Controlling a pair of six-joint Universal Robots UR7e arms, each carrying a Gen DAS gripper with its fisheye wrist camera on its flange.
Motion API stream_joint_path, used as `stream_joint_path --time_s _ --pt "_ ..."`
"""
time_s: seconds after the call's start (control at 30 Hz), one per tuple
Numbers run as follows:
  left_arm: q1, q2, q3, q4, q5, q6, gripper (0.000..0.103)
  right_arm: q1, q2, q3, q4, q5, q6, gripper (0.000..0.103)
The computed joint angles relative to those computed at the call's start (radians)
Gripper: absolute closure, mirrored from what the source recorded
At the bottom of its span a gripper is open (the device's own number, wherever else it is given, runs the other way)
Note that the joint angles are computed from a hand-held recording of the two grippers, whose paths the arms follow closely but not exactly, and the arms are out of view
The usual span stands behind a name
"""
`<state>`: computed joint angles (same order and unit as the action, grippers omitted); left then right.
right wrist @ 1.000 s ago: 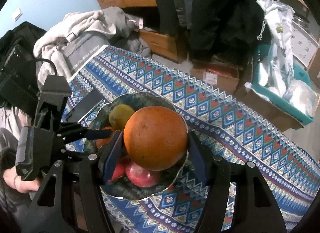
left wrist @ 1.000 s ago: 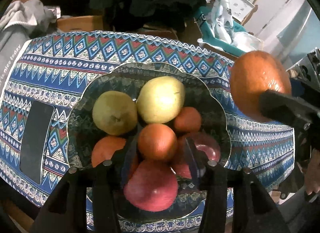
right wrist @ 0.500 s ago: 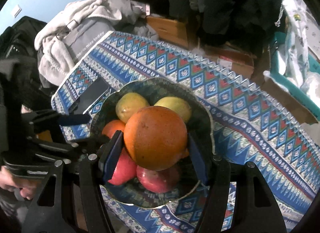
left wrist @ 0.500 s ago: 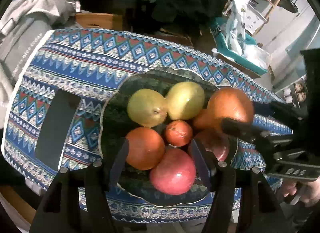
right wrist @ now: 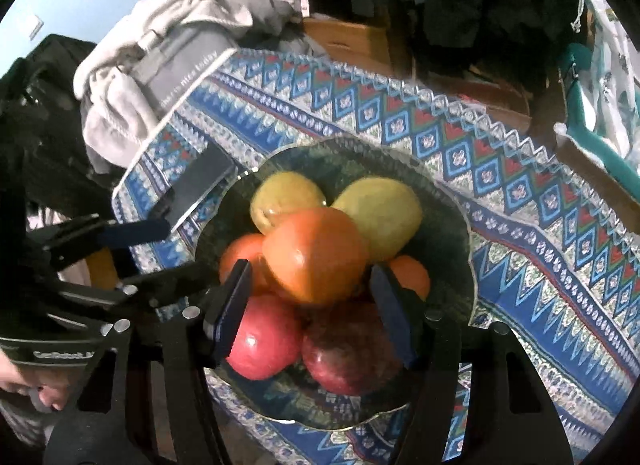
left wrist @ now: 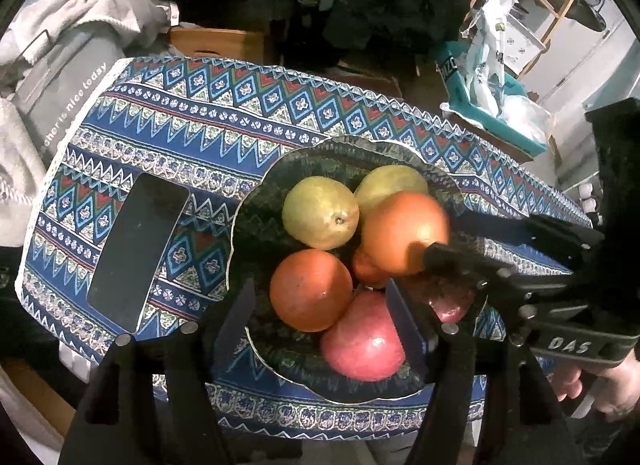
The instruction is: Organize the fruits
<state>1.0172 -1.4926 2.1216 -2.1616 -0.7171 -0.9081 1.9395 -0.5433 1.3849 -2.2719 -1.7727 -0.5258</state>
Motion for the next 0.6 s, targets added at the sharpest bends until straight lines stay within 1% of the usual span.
stream_joint_path --time_s 0.17,0.33,0.4,0.47,0.6 --pt "-0.019 -0.01 -0.001 0.001 0.009 -0.004 0.032 0.006 -0.029 0.014 -0.029 -0.023 0.008 0.039" --pt "-0.053 -0.02 -0.005 0.004 0.03 0.002 0.032 0.011 -0.072 0.046 -0.072 -0.045 0.006 0.039" --pt "-0.073 -0.024 -0.008 0.012 0.044 -0.003 0.028 0.015 -0.089 0.06 -0.09 -0.055 0.002 0.039" --pt "-0.09 -0.024 -0.01 0.017 0.056 -0.004 0.028 0.019 -0.11 0.074 -0.109 -0.061 -0.005 0.039" --pt "-0.128 -0.023 -0.018 0.032 0.086 -0.004 0.027 0.025 -0.152 0.1 -0.148 -0.06 -0.011 0.035"
